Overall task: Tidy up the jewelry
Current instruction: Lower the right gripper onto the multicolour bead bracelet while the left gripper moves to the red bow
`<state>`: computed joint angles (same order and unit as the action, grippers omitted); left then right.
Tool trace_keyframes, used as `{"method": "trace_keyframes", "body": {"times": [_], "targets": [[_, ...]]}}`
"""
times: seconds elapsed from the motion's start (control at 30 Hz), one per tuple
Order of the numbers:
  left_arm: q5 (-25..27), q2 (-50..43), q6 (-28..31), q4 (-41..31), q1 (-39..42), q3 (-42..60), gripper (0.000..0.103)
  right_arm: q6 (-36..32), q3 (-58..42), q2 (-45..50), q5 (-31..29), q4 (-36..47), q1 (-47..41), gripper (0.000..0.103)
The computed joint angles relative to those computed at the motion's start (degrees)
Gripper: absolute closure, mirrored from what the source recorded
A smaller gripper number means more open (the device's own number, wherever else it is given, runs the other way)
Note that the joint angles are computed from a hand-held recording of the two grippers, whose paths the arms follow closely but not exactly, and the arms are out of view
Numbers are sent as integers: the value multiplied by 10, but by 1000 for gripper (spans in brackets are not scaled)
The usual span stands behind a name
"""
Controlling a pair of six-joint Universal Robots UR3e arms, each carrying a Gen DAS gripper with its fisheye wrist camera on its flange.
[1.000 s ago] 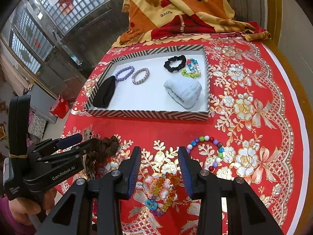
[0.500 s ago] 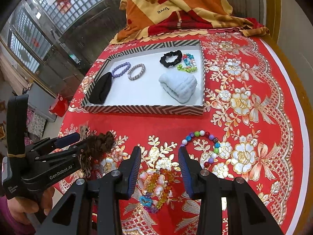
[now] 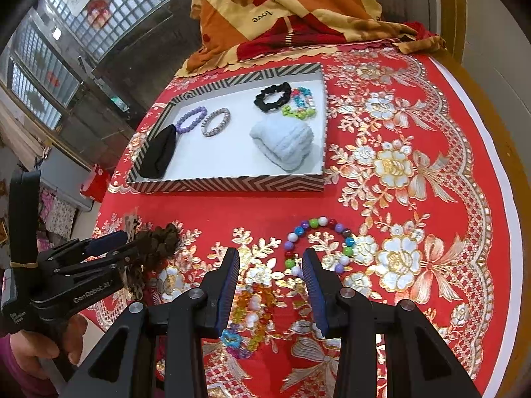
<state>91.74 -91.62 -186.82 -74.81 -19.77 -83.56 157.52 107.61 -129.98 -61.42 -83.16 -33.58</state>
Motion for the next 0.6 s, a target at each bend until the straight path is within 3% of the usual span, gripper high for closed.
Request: {"method": "trace_keyframes", "body": {"times": [0.27,0.37,0.6], "targets": [[-61,32,50,-41,49,-9,57,-82,10,-38,0,80,-95,66],[-77,51,67,-53,65,-24,53,-107,19,-49,-6,100,-119,66],[-107,79,103,-89,85,-59,53,-93,69,-52,-16,35,-115,66]]}}
